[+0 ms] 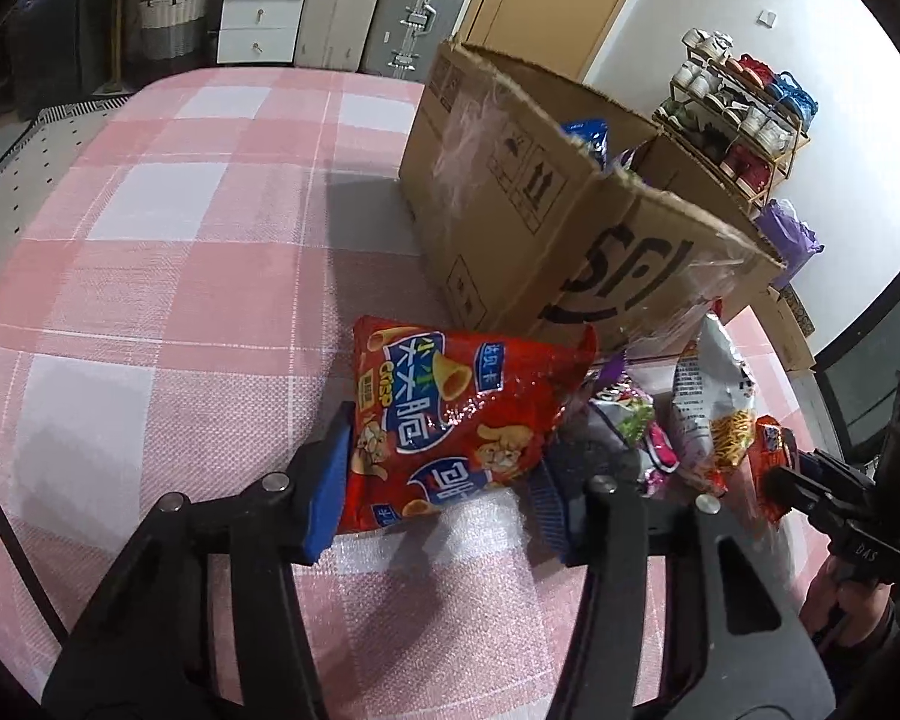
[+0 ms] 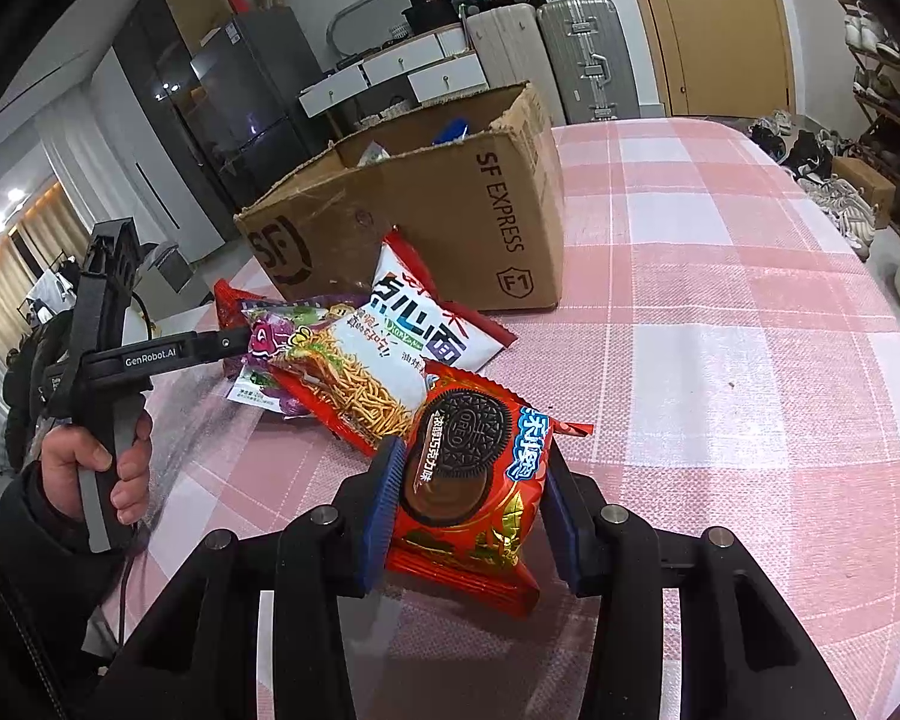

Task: Organize snacks
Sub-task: 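Grasp the red chip bag with the left gripper while the right gripper holds the red Oreo pack, then carry the chip bag with the left gripper while the right carries the Oreo pack over the box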

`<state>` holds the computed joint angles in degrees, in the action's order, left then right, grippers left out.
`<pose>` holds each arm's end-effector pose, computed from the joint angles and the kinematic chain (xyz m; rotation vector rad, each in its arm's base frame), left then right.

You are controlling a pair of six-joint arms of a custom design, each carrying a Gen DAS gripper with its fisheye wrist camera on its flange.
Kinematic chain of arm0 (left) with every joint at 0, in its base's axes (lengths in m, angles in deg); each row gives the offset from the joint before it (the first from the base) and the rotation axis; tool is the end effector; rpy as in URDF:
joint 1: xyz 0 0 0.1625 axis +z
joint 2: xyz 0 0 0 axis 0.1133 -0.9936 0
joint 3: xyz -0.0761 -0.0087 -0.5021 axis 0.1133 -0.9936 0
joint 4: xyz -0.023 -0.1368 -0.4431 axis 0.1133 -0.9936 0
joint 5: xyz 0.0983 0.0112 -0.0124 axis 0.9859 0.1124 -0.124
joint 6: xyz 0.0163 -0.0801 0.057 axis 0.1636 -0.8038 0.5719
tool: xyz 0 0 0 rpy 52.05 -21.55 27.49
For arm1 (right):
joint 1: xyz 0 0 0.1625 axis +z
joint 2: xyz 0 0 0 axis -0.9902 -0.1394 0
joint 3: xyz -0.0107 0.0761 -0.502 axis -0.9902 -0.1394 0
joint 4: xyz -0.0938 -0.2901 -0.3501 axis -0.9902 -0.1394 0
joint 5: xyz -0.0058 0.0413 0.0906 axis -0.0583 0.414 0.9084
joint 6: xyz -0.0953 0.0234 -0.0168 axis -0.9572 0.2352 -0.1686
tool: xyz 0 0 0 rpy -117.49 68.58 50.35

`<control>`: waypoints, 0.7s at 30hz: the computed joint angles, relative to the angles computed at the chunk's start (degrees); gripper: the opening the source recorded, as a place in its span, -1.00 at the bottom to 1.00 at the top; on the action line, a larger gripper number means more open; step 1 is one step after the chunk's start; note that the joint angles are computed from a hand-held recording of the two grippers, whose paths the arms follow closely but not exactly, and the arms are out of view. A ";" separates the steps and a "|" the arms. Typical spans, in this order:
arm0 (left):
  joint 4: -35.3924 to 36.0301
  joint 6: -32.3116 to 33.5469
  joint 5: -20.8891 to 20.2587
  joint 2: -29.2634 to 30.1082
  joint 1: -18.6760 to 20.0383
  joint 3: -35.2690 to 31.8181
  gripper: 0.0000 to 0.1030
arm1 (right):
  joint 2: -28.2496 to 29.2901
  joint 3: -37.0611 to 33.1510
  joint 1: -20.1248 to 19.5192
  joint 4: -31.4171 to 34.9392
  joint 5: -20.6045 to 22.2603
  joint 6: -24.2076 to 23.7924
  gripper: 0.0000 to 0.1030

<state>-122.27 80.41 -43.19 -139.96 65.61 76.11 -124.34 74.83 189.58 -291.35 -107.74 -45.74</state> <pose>-0.0992 -0.8070 0.3632 1.0477 2.7125 -0.3165 0.2401 -0.5346 0.0935 -0.0615 -2.3618 1.1310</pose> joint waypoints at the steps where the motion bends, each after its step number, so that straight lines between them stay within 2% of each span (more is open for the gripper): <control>1: -0.28 0.16 0.08 -0.33 -0.11 0.26 -0.03 | -0.05 0.04 0.11 -0.17 -0.18 -0.08 -0.15; 12: -1.40 2.01 -1.34 -3.59 -1.22 1.58 -0.03 | -0.48 0.24 1.53 -1.91 -1.04 -1.15 -0.15; 21: -1.13 2.57 -2.54 -5.99 -2.55 1.51 -0.03 | -1.15 -0.95 3.52 -2.69 -2.68 -4.09 -0.15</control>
